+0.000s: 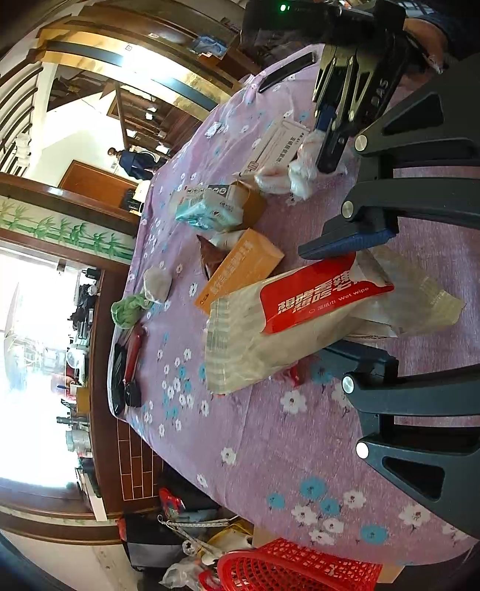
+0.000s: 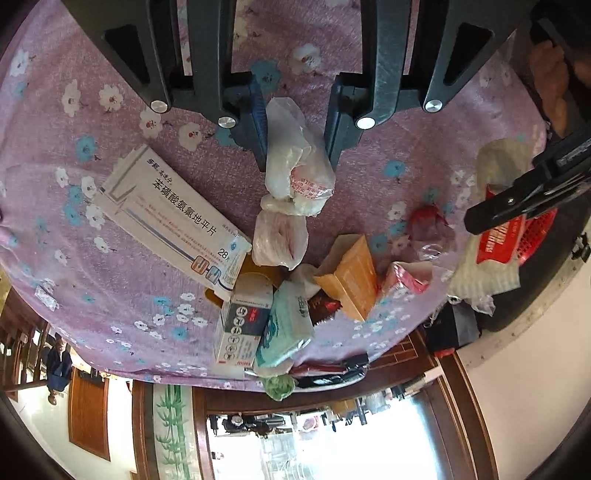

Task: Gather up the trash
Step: 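Carry both bags to the red basket and open both tools to drop them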

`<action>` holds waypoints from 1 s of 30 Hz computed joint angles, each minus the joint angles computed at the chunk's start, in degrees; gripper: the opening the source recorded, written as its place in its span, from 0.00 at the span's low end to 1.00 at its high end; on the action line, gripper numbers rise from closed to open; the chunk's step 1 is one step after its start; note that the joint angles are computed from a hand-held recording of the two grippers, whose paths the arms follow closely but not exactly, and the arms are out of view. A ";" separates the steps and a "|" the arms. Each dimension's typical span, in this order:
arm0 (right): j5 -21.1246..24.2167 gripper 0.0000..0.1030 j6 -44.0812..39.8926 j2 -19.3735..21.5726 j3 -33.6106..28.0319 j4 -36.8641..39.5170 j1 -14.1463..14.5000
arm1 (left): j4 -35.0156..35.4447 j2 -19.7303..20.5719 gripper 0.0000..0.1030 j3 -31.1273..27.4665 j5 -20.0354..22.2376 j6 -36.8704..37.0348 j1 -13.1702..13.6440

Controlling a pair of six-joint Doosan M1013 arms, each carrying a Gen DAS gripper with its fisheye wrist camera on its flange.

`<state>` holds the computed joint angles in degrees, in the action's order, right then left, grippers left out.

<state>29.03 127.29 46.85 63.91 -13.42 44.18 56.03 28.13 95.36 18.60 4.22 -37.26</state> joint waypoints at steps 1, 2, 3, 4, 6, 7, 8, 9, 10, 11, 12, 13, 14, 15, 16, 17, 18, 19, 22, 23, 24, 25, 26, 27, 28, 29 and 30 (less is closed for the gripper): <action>-0.37 0.29 -0.01 -0.30 0.27 -0.20 0.07 | 0.73 -0.14 0.40 0.17 0.04 -0.83 0.03; -0.76 0.29 0.17 -0.58 0.52 -0.55 0.17 | 1.86 -0.31 0.40 0.35 0.13 -2.01 0.09; -1.07 0.29 0.14 -0.77 0.63 -0.74 0.22 | 2.87 -0.44 0.40 0.51 0.27 -3.12 0.14; -1.30 0.29 -0.05 -0.91 0.66 -0.84 0.26 | 3.64 -0.66 0.40 0.70 0.42 -4.00 0.22; -1.63 0.29 -0.82 -1.02 0.37 -0.83 0.39 | 5.44 -1.11 0.40 1.21 0.89 -5.97 0.22; -1.76 0.29 -1.94 -1.01 0.13 0.02 0.42 | 6.25 -1.29 0.40 1.40 1.16 -6.82 0.24; -1.68 0.29 -3.19 -0.92 -0.24 1.10 0.37 | 6.97 -1.56 0.40 1.65 1.51 -7.60 0.31; -1.68 0.29 -4.77 -0.79 -0.63 2.50 0.37 | 7.94 -1.81 0.40 1.98 1.67 -8.64 0.31; -1.55 0.29 -6.54 -0.59 -1.14 4.06 0.39 | 8.61 -2.09 0.40 2.27 2.00 -9.51 0.41; -1.34 0.29 -7.81 -0.35 -1.65 5.14 0.39 | 9.30 -2.37 0.40 2.58 2.29 -10.38 0.49; -0.96 0.29 -9.89 -0.01 -2.49 6.88 0.43 | 9.90 -2.61 0.40 2.86 2.62 -11.13 0.48; -0.68 0.29 -11.25 0.28 -3.18 7.97 0.50 | 10.67 -2.91 0.40 3.19 3.04 -12.06 0.57; -0.42 0.29 -12.58 0.60 -3.93 8.98 0.62 | 11.57 -3.25 0.40 3.60 3.56 -13.18 0.64; -0.14 0.29 -14.19 0.92 -4.76 10.28 0.72 | 12.09 -3.54 0.40 3.94 3.96 -13.89 0.71; -0.03 0.29 -15.37 1.13 -5.28 11.25 0.79 | 12.70 -3.87 0.40 4.34 4.34 -14.80 0.86; 0.28 0.29 -17.02 1.47 -6.17 12.58 0.89 | 13.72 -4.34 0.40 4.93 4.81 -16.22 1.01; 0.83 0.29 -18.96 1.98 -7.48 13.98 1.05 | 14.46 -4.67 0.40 5.34 5.25 -17.21 1.14; 1.18 0.29 -20.17 2.33 -8.33 14.77 1.20 | 15.08 -5.01 0.40 5.78 5.68 -18.03 1.28; 2.87 0.29 -24.55 3.79 -11.64 17.63 1.69 | 16.96 -6.41 0.40 7.48 7.82 -20.92 1.79; 3.98 0.29 -26.85 4.61 -13.46 19.40 1.87 | 17.28 -6.74 0.40 7.86 8.23 -21.41 1.99; 4.93 0.29 -28.80 5.29 -14.94 20.99 1.99 | 17.82 -7.25 0.40 8.46 9.11 -22.20 2.19; 5.60 0.29 -30.08 5.77 -15.96 22.01 2.06 | 18.35 -7.75 0.40 9.03 9.95 -22.98 2.37; 6.70 0.29 -31.63 6.52 -17.62 23.21 2.21 | 18.71 -8.22 0.40 9.55 10.58 -23.55 2.63; 8.31 0.29 -33.64 7.71 -20.19 24.79 2.40 | 19.13 -8.84 0.40 10.26 11.37 -24.37 2.93; 9.17 0.29 -34.66 8.43 -21.65 25.65 2.52 | 19.52 -9.44 0.40 10.95 12.26 -25.26 3.29; 11.10 0.29 -36.35 9.88 -24.74 27.14 2.70 | 19.71 -9.91 0.40 11.47 12.84 -25.89 3.74; 12.39 0.30 -37.20 10.92 -26.92 27.87 2.86 | 19.66 -10.32 0.40 11.97 13.28 -26.30 4.11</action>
<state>41.42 90.09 57.77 36.99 14.45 47.04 75.70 17.81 107.33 31.88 -22.08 -33.14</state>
